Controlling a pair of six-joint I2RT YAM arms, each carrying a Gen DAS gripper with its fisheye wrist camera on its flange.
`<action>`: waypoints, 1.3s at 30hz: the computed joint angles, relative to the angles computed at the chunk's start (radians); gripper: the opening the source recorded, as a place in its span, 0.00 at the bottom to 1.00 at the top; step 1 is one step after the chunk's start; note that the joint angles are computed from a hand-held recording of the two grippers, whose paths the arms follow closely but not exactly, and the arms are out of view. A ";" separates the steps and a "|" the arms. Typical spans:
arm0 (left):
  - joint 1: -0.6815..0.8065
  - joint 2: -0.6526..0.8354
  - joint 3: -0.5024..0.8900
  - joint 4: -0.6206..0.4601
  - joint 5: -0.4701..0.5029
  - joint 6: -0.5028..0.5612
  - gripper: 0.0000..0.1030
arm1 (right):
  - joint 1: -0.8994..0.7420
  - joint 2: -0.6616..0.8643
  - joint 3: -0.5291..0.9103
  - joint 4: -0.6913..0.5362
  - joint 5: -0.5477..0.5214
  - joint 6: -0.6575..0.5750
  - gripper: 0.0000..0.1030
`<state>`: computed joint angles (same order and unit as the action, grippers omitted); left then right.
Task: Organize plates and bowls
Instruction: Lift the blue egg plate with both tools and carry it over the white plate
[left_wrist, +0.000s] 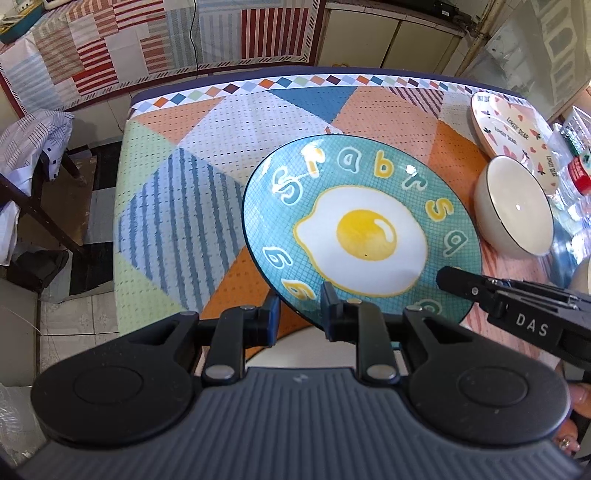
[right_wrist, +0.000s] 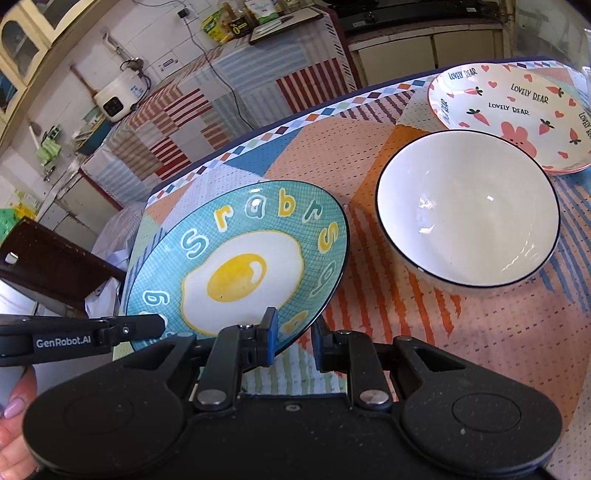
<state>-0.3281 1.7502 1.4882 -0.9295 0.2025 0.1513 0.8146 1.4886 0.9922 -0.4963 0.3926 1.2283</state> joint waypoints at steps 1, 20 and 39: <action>0.004 -0.013 -0.006 -0.007 0.003 0.002 0.20 | 0.008 -0.002 0.005 -0.007 0.003 -0.002 0.22; 0.116 -0.404 -0.181 -0.163 0.047 0.085 0.20 | 0.294 -0.049 0.151 -0.249 0.174 0.151 0.22; 0.304 -0.503 -0.365 -0.246 0.099 0.209 0.20 | 0.451 0.056 0.175 -0.249 0.154 0.281 0.22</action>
<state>-0.0237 1.2469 1.1235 -1.1755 0.3017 0.3603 1.2656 1.5443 1.1672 -0.7457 0.5463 1.5091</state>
